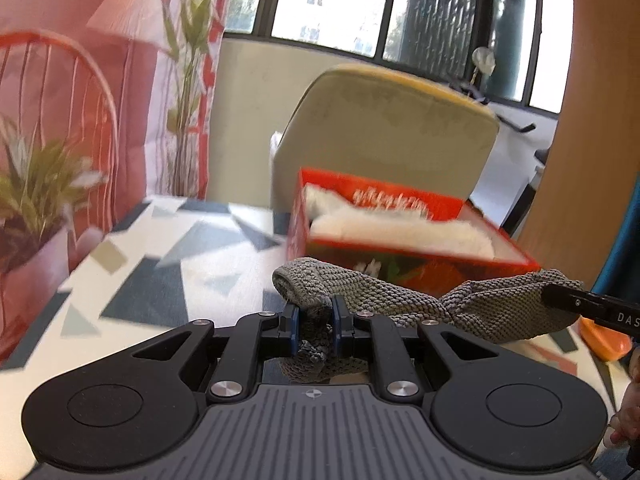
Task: Organize soft objects
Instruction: 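Lift the grey-green sock with both tools and carry it over the red box, then lower the grey-green sock into the red box and open both tools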
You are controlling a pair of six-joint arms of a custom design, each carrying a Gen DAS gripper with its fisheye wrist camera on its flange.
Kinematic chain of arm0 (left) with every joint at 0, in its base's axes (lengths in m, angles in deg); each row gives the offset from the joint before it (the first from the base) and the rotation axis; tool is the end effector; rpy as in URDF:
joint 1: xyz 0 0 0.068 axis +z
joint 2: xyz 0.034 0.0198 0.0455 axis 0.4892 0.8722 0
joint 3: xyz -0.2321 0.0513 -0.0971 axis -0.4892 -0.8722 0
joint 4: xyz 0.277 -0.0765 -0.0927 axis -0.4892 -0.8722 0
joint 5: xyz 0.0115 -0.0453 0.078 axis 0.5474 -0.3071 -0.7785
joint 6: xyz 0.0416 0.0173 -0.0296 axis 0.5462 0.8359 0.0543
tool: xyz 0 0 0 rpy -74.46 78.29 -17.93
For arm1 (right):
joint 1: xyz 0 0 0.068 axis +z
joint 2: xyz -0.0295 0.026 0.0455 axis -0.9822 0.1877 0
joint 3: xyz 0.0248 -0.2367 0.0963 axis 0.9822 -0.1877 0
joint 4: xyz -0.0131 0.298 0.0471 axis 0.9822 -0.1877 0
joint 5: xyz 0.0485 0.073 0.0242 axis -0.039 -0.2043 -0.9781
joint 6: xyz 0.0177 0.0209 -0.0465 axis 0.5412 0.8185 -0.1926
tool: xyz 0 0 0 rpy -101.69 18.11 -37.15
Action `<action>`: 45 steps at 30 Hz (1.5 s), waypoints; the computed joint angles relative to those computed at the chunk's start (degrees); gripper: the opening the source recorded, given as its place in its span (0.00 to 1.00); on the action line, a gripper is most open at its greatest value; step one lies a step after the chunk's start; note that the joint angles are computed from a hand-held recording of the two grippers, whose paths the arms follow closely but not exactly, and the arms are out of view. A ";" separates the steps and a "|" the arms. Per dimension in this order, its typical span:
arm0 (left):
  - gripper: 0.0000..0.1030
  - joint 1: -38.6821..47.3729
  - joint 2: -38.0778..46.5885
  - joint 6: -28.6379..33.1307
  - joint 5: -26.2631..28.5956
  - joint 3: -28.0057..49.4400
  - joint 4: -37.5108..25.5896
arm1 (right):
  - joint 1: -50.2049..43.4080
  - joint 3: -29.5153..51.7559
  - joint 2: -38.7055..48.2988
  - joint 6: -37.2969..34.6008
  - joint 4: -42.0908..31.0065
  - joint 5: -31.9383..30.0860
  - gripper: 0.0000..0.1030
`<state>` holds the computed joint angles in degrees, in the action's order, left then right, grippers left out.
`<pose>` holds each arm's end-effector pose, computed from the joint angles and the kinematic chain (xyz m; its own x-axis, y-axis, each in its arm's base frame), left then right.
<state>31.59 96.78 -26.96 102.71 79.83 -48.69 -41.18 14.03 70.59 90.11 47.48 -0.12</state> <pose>0.2868 0.0007 0.1323 -0.4478 -0.0095 -0.8941 0.2367 0.9630 -0.1287 0.2716 0.1952 0.1056 -0.3763 0.1687 -0.9110 -0.1587 0.9570 0.2428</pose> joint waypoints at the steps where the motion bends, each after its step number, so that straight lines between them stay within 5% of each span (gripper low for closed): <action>1: 0.16 -0.17 -0.37 0.11 0.13 0.29 0.23 | -0.18 -0.15 -1.01 -0.72 0.06 0.05 0.13; 13: 0.16 -7.44 8.61 4.99 -5.14 17.17 -3.46 | -8.02 10.16 -5.78 -10.07 -10.26 -5.33 0.13; 29: 0.16 -9.43 30.54 6.60 -4.51 42.02 -22.08 | -13.77 30.64 10.68 -10.22 -27.83 -11.92 0.13; 45: 0.15 -11.08 38.47 8.54 -6.40 50.44 -27.58 | -16.18 43.43 22.22 -8.48 -37.37 -15.48 0.13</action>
